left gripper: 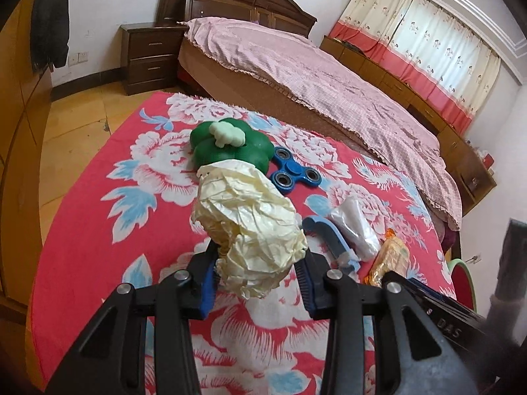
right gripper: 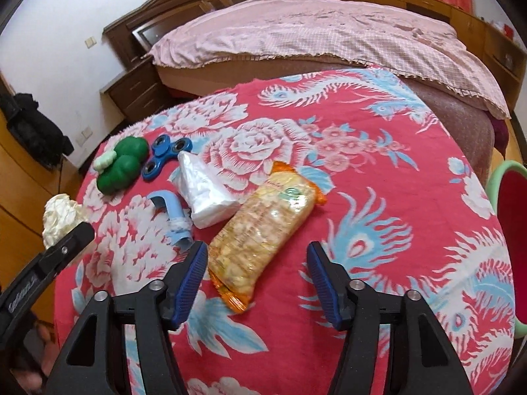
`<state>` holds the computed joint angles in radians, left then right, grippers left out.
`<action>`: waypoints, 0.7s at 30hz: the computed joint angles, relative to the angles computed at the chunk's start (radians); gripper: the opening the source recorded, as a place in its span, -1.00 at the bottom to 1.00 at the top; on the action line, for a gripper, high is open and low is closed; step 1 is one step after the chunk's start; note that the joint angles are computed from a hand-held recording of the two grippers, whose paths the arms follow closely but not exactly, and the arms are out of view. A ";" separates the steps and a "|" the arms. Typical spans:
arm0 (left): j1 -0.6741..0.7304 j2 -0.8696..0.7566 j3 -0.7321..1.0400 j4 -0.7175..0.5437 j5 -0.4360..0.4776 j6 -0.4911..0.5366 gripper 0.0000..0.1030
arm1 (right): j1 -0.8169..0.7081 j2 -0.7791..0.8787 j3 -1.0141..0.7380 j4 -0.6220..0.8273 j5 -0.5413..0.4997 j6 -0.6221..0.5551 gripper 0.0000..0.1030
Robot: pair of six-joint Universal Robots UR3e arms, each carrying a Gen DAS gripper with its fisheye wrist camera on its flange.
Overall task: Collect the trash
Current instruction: 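Grasp the orange snack bag with the right tool while the left tool holds the foam net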
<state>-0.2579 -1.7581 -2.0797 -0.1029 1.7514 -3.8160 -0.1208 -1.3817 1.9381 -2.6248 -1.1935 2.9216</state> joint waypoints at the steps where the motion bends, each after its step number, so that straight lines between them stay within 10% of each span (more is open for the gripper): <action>1: -0.003 -0.001 -0.002 0.001 -0.001 -0.001 -0.21 | 0.011 0.011 -0.007 -0.007 -0.009 0.007 0.41; 15: -0.020 -0.010 -0.011 0.016 -0.017 -0.017 -0.21 | 0.089 0.081 -0.014 -0.134 -0.123 -0.011 0.41; 21: -0.045 -0.007 0.002 0.003 -0.008 -0.019 -0.21 | 0.044 0.043 0.031 -0.137 -0.098 -0.036 -0.02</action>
